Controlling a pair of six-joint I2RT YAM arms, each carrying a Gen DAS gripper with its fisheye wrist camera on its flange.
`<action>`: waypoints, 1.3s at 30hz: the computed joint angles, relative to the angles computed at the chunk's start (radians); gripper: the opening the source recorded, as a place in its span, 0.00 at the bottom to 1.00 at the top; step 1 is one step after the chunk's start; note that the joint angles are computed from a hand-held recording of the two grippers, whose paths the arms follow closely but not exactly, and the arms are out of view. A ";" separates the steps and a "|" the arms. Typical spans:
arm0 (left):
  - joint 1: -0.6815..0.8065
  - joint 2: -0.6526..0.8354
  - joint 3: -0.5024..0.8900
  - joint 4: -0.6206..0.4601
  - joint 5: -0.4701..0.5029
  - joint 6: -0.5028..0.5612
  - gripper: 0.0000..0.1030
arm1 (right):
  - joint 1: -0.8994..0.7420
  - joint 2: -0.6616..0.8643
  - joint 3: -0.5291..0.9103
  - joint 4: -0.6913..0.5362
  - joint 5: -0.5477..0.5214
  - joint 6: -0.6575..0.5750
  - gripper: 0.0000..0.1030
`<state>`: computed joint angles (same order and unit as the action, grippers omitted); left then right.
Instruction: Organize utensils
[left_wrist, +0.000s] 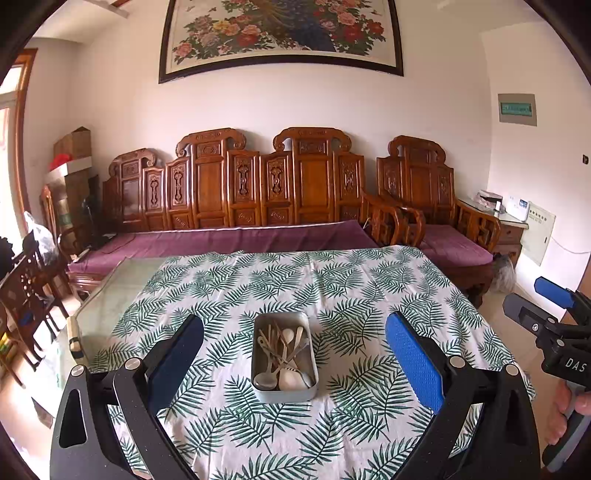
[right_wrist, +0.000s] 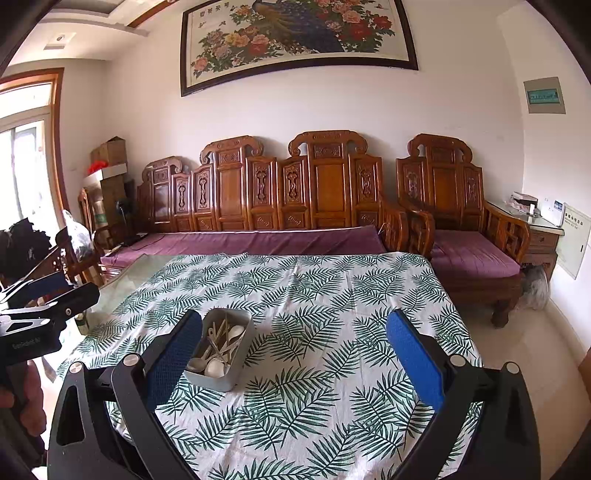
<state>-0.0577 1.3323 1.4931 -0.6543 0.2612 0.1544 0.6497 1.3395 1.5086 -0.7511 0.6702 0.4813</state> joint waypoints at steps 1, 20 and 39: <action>0.000 -0.001 0.000 0.000 -0.001 0.000 0.92 | 0.000 0.001 0.001 -0.001 0.000 0.001 0.98; -0.011 -0.015 0.011 -0.009 -0.006 -0.009 0.92 | -0.001 -0.001 0.003 0.003 0.002 -0.009 0.98; -0.025 -0.006 0.029 -0.025 -0.022 -0.015 0.92 | -0.004 -0.004 0.002 0.005 -0.003 -0.011 0.98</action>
